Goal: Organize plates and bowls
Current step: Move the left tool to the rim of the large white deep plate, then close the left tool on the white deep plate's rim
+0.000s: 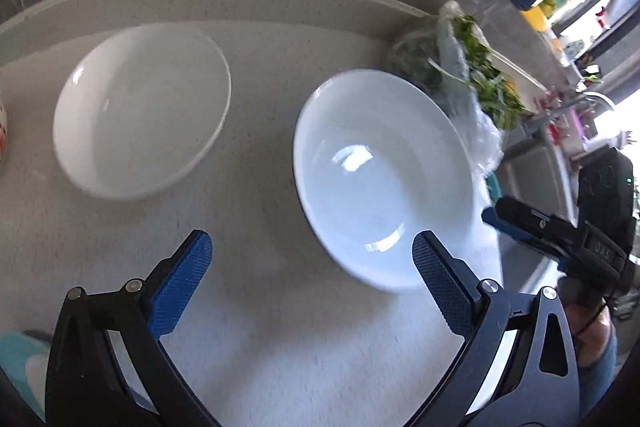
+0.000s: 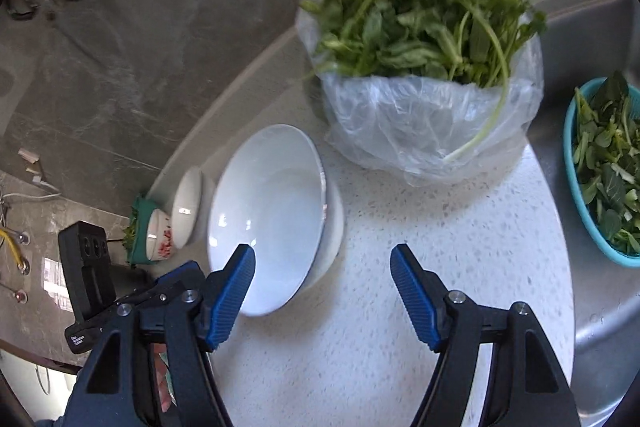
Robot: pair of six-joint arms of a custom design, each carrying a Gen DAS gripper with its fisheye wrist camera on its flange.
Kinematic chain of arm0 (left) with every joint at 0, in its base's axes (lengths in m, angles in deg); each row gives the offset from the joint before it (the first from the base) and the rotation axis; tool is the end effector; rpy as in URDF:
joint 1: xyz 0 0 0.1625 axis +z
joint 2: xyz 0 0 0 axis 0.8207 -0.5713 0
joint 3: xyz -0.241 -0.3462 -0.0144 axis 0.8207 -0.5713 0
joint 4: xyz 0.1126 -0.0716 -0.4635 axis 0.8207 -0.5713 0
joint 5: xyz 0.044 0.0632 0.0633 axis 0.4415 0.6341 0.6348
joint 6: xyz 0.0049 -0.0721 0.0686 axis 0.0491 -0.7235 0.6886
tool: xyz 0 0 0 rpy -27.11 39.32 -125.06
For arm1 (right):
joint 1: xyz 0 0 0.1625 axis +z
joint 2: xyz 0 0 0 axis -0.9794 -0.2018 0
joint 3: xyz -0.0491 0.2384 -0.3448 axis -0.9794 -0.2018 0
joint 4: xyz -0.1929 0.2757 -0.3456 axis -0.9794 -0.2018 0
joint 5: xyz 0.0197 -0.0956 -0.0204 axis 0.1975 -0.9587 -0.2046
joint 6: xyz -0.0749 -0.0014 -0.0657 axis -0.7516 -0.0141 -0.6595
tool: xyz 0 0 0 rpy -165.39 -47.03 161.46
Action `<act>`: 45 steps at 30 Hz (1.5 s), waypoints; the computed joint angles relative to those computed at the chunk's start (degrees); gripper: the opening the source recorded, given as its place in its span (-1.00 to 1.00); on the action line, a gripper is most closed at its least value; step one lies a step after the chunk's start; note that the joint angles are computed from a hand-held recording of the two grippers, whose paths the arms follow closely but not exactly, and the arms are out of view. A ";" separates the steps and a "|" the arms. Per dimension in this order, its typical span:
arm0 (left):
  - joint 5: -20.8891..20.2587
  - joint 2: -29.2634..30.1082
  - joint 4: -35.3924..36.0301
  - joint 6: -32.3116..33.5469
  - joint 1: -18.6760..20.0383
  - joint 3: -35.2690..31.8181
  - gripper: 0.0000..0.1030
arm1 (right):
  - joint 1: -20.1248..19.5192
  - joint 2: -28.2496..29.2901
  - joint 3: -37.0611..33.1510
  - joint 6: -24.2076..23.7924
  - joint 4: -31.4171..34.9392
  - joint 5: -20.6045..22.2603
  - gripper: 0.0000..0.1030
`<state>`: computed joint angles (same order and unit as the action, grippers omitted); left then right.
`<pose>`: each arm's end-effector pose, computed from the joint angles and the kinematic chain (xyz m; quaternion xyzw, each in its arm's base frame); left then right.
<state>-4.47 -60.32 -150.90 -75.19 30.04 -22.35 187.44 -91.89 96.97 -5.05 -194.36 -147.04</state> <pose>0.1039 -0.8111 0.3923 0.1405 0.9634 -0.1040 0.2033 0.3445 -0.6654 -0.0085 -0.0649 -0.9732 0.2149 0.0502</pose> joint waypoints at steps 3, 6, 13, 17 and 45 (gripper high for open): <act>0.98 2.61 0.46 0.07 -0.15 -2.37 0.95 | -0.59 1.08 -1.19 -0.08 -0.07 1.03 0.28; 2.41 5.13 1.41 -0.42 -0.02 -4.96 0.71 | -0.67 2.44 -3.18 -0.91 1.63 1.11 0.23; 2.71 8.16 3.07 -0.89 0.49 -7.97 0.11 | -1.29 4.19 -6.29 -1.08 3.97 1.41 0.17; -0.10 10.47 7.15 -1.56 1.32 -11.91 -0.32 | -1.76 4.45 -7.48 -1.51 5.62 2.65 -0.01; -2.46 12.92 12.69 -0.06 1.75 -17.59 -0.84 | -2.72 5.96 -12.37 -1.12 16.76 6.07 -0.68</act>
